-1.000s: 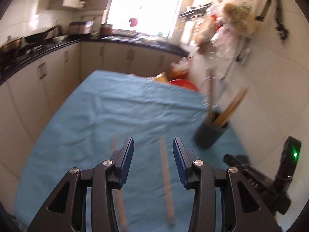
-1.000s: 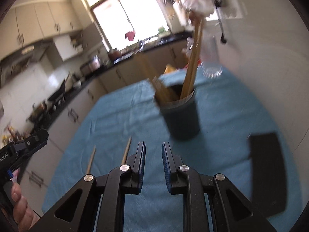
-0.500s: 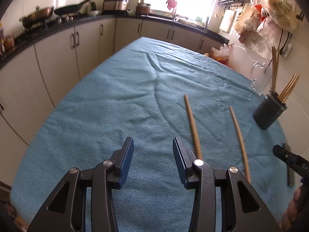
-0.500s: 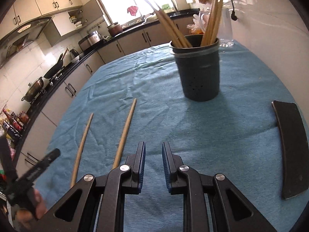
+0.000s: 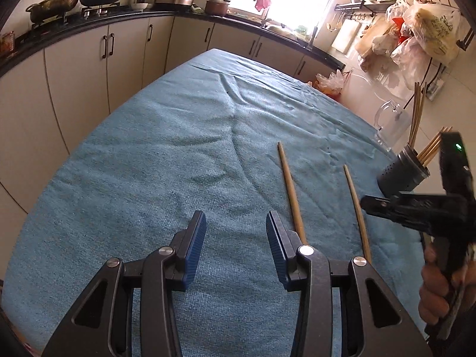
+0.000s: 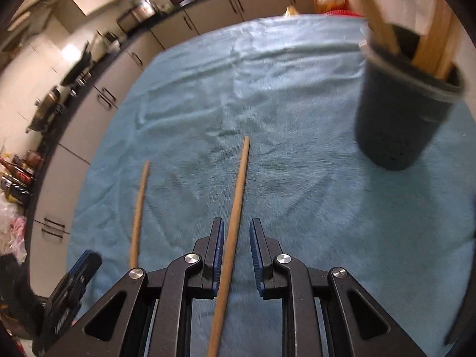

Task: Organize utensils
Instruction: 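Move both open tools back over the last two chopsticks, then grasp a wooden chopstick with the left tool while the right tool grasps the other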

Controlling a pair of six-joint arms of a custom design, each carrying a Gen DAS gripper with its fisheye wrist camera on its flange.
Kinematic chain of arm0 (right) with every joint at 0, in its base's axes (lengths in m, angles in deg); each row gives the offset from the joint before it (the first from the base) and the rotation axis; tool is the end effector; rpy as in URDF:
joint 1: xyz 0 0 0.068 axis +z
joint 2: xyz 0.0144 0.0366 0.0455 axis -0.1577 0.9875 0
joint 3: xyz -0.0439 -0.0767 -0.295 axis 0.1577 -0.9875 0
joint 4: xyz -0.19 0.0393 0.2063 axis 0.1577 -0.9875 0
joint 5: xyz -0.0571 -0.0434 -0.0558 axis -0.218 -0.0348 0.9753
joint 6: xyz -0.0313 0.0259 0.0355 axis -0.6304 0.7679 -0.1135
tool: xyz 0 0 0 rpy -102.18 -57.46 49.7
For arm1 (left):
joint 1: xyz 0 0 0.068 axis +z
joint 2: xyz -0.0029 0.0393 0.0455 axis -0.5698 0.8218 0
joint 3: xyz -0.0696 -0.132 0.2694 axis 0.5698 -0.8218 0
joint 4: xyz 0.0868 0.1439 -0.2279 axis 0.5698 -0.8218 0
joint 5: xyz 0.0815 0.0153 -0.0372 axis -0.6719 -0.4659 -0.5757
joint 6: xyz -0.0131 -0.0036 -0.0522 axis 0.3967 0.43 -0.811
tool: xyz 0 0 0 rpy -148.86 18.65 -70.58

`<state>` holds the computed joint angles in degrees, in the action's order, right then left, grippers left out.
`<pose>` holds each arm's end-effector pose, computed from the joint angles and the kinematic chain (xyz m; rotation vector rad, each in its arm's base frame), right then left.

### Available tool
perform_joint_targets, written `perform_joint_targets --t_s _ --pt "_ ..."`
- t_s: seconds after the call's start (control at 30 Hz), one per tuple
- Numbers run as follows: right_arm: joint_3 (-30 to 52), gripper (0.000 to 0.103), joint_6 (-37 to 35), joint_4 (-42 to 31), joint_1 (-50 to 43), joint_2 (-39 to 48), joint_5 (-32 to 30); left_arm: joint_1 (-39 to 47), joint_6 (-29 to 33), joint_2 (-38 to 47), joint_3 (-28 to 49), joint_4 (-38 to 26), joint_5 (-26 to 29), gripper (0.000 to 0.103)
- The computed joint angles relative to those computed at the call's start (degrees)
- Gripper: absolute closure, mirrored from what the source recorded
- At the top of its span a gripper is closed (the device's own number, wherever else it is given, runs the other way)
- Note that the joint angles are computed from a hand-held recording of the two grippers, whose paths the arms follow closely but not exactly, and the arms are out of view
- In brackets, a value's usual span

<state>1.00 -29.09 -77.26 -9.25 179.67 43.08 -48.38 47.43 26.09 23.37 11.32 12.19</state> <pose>0.3087 0.0088 0.1102 0.2378 2.6665 0.4488 0.2301 -0.0589 0.0997 -0.0859 2.4058 -0.3754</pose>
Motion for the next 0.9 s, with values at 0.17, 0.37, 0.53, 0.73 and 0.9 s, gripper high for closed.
perform_joint_targets --t_s 0.17,0.37,0.53,0.73,0.9 --pt "5.02 0.084 1.02 -2.23 3.66 4.2 5.06 0.23 0.14 0.35 -0.01 0.74 1.06 0.063" --pt "8.57 0.095 -1.41 -5.53 8.36 5.8 11.04 0.09 0.6 -0.12 0.93 -1.97 1.63 0.063" --pt "3.39 0.096 -0.76 -1.32 5.67 1.59 5.52 -1.93 1.36 0.74 5.46 -7.96 2.99 0.063" --pt "-3.75 0.095 -1.12 1.96 2.32 -7.76 3.49 -8.28 2.28 7.58 17.96 -19.97 -2.9 0.074" --pt "-6.98 0.095 -2.71 1.91 -0.74 -13.95 1.78 -11.16 1.57 15.41 28.4 -28.36 -7.52 0.09"
